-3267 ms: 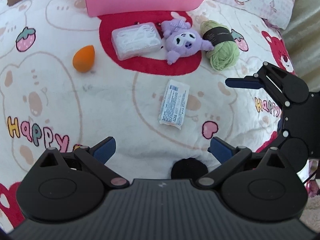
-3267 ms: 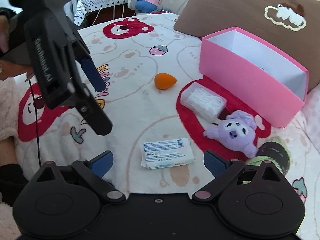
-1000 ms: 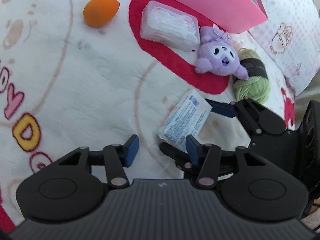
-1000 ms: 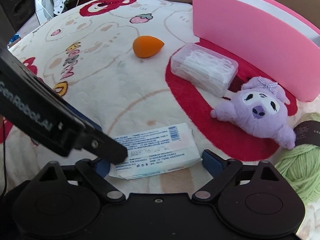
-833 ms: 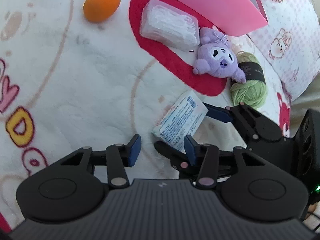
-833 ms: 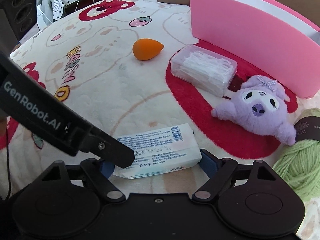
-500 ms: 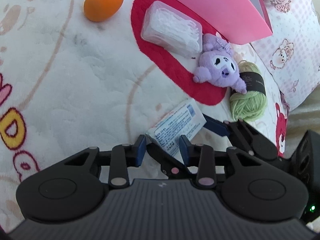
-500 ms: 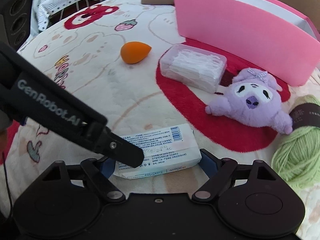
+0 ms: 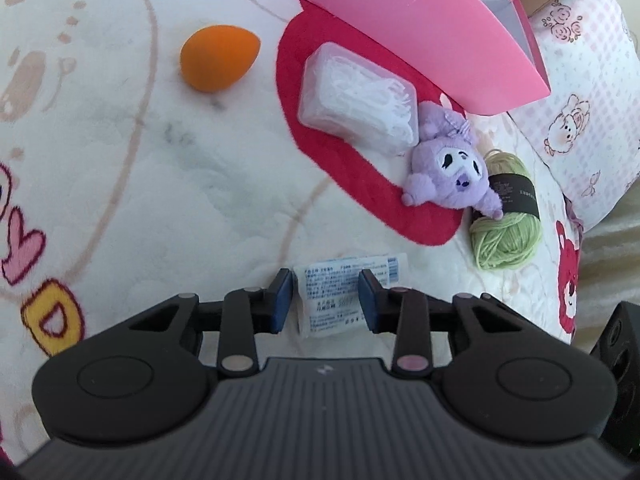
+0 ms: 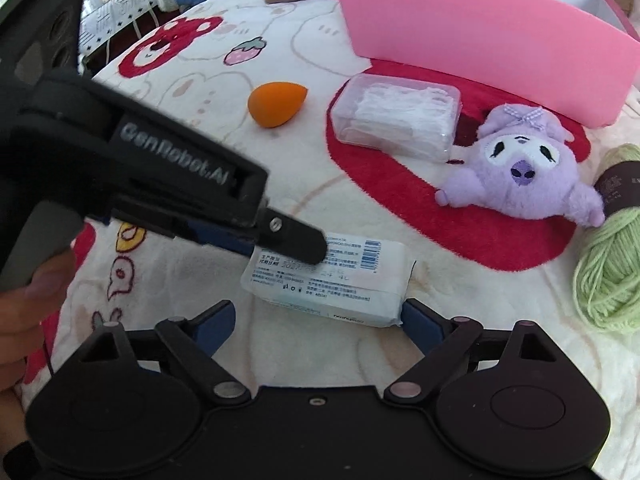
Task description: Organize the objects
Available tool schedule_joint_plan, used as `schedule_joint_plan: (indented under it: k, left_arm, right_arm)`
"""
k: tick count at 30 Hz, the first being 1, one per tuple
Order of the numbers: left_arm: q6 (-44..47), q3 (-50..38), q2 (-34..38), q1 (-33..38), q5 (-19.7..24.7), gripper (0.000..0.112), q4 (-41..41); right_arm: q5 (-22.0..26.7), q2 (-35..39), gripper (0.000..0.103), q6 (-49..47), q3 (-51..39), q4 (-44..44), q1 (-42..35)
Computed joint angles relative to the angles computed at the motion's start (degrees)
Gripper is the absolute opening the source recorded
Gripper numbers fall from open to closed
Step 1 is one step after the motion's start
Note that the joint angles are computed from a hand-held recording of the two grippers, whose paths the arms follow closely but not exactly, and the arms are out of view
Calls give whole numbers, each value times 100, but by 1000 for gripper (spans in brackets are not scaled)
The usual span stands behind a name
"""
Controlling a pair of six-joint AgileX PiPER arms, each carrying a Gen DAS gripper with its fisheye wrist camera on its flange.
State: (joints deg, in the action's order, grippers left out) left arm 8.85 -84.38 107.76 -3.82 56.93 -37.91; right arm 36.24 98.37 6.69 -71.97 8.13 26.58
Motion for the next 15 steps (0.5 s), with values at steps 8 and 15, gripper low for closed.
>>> schedule_joint_plan:
  k: [8, 15]
  left_arm:
    - [61, 213, -138, -143, -277, 35, 163]
    - [170, 341, -243, -292, -459, 35, 251]
  right_arm:
    - [-189, 40, 80, 806, 40, -974, 249]
    - [-551, -50, 80, 1772, 370, -1878, 499]
